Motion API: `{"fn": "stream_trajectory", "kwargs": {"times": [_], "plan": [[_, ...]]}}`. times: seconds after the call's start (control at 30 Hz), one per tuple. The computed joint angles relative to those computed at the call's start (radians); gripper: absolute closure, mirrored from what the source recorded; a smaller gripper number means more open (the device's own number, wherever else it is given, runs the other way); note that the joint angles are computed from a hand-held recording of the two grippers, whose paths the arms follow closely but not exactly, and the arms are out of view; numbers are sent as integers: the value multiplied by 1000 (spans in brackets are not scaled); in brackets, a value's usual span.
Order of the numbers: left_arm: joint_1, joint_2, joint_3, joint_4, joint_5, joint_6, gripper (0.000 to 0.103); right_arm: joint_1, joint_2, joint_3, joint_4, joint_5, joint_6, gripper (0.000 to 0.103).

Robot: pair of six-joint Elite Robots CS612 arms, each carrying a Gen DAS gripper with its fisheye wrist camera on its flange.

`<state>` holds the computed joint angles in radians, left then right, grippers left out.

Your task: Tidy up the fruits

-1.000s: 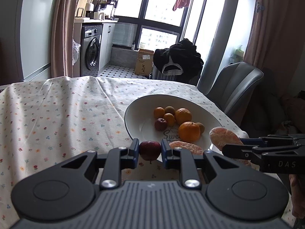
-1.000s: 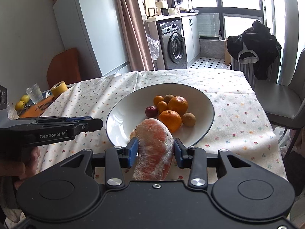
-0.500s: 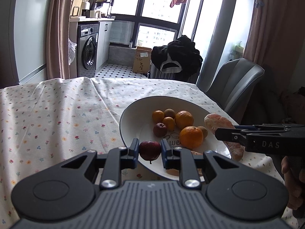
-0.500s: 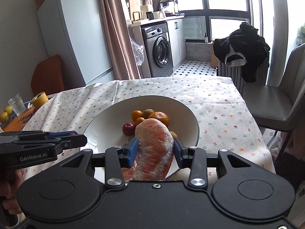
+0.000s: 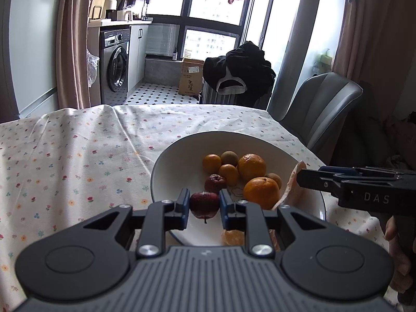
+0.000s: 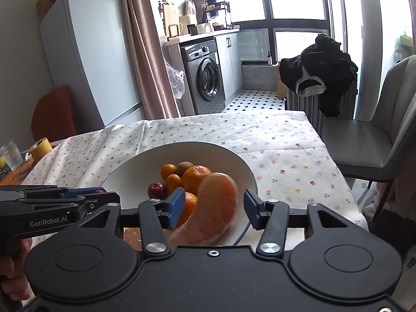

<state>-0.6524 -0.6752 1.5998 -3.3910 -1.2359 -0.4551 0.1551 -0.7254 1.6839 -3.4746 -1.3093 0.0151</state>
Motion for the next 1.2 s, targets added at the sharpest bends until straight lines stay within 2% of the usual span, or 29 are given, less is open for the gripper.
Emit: {"fn": "stream_trajectory", "kwargs": {"times": [0.17, 0.27, 0.4, 0.63, 0.83, 1.1, 1.2], "plan": [[0, 8, -18, -8, 2, 2, 79, -11, -8, 18, -4, 19, 11, 53], [-6, 7, -22, 1, 35, 1, 73, -15, -13, 28, -2, 27, 12, 53], [-9, -2, -11, 1, 40, 3, 58, -18, -17, 41, -1, 36, 14, 51], [-15, -25, 30, 4, 57, -16, 55, -17, -25, 60, -4, 48, 10, 48], [-21, -47, 69, -4, 66, -34, 44, -17, -34, 74, -7, 63, 12, 45], [-32, -77, 113, -20, 82, -58, 27, -16, -52, 96, -17, 75, 13, 36], [-35, -88, 128, -28, 82, -71, 22, -15, -59, 106, -30, 72, 15, 28]]}}
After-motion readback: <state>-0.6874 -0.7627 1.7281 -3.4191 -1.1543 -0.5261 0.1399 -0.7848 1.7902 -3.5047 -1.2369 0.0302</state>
